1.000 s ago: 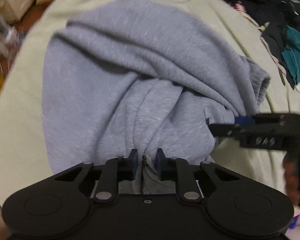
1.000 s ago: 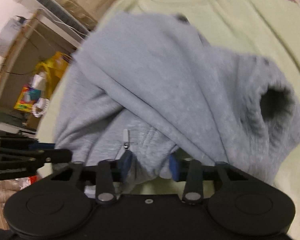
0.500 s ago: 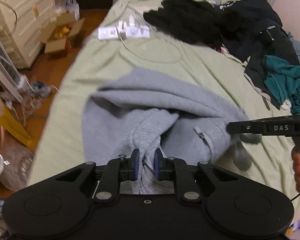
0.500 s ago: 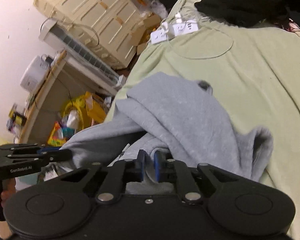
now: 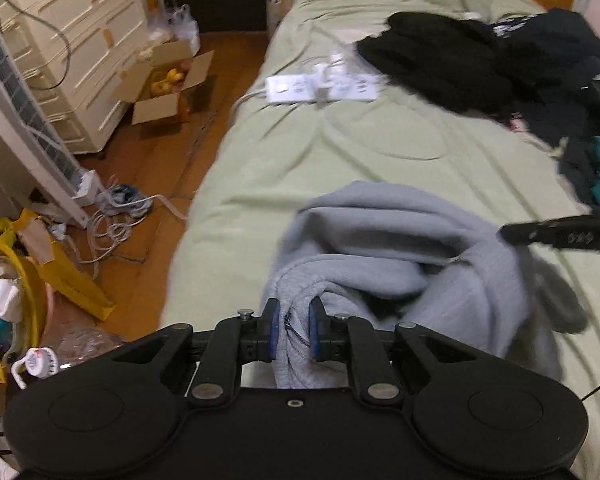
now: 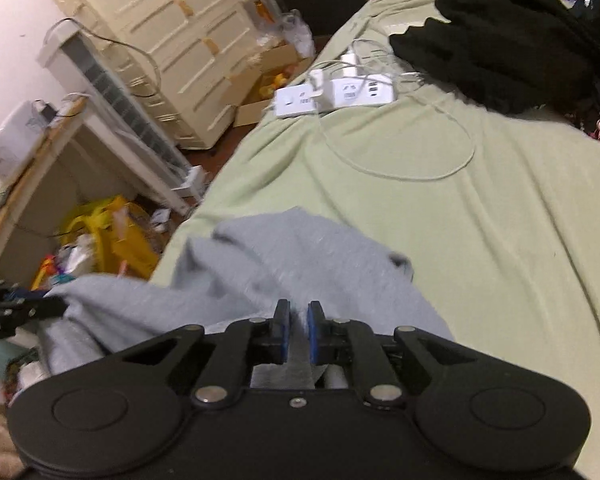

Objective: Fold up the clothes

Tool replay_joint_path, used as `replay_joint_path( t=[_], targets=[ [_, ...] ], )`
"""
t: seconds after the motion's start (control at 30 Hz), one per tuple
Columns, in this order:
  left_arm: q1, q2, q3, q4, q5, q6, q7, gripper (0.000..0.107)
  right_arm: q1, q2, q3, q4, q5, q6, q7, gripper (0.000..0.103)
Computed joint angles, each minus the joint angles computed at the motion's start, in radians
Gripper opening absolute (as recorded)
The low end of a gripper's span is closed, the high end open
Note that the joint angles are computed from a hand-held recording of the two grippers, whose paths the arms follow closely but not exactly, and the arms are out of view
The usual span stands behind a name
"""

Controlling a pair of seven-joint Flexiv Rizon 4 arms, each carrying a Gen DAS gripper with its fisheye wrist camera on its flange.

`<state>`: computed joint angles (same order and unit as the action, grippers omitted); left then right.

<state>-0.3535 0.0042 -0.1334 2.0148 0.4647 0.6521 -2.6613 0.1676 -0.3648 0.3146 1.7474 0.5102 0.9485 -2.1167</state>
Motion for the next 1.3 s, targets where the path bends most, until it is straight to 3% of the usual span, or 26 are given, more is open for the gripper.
replay_joint_path(
  t=[0.03,0.13,0.23,0.3,0.37,0.5,0.63,0.73,0.77,0.87,0.97,1.13,1.2,1.3],
  targets=[
    [0.007,-0.004,0.009,0.015,-0.006,0.006,0.010,0.016,0.031,-0.003,-0.017,0.017,-0.034,0.037,0.043,0.008],
    [0.028,-0.013,0.030,0.053,-0.019,0.024,0.035,0.016,0.037,-0.003,-0.020,0.022,-0.070,0.001,0.113,0.010],
    [0.048,-0.006,0.051,0.117,-0.069,0.105,0.078,0.016,-0.008,0.063,0.000,0.062,-0.022,-0.029,0.066,0.019],
    [0.058,0.002,0.056,0.143,-0.092,0.147,0.097,0.016,-0.048,0.129,0.003,0.095,0.038,-0.089,0.003,0.036],
    [0.067,0.005,0.057,0.158,-0.114,0.175,0.118,0.017,-0.077,0.197,-0.015,0.128,0.096,-0.173,-0.057,0.045],
    [0.075,0.005,0.053,0.173,-0.151,0.192,0.141,0.018,-0.056,0.252,-0.062,0.198,0.068,-0.289,-0.100,0.065],
    [0.080,0.036,0.055,0.200,-0.226,0.214,0.118,0.021,0.003,0.244,-0.080,0.246,0.017,-0.277,-0.190,0.069],
    [0.077,0.076,0.034,0.191,-0.231,0.162,0.060,0.030,0.031,0.222,-0.083,0.242,0.006,-0.258,-0.220,0.073],
    [0.074,0.089,0.023,0.181,-0.218,0.146,0.047,0.034,0.040,0.218,-0.078,0.240,0.002,-0.241,-0.237,0.079],
    [0.060,0.132,-0.017,0.156,-0.175,0.099,-0.013,0.056,0.056,0.212,-0.068,0.244,-0.016,-0.196,-0.312,0.085],
    [0.045,0.155,-0.038,0.148,-0.188,0.087,-0.061,0.067,0.061,0.196,-0.064,0.245,-0.027,-0.165,-0.394,0.091],
    [-0.015,0.078,-0.085,0.116,-0.297,0.158,-0.168,0.087,0.041,0.167,-0.051,0.246,-0.007,-0.142,-0.546,0.093],
    [-0.037,0.012,-0.087,0.099,-0.329,0.194,-0.216,0.088,0.021,0.161,-0.039,0.244,0.035,-0.143,-0.654,0.093],
    [-0.067,-0.077,-0.069,0.088,-0.372,0.269,-0.280,0.088,0.025,0.157,-0.039,0.249,0.027,-0.158,-0.690,0.092]
  ],
)
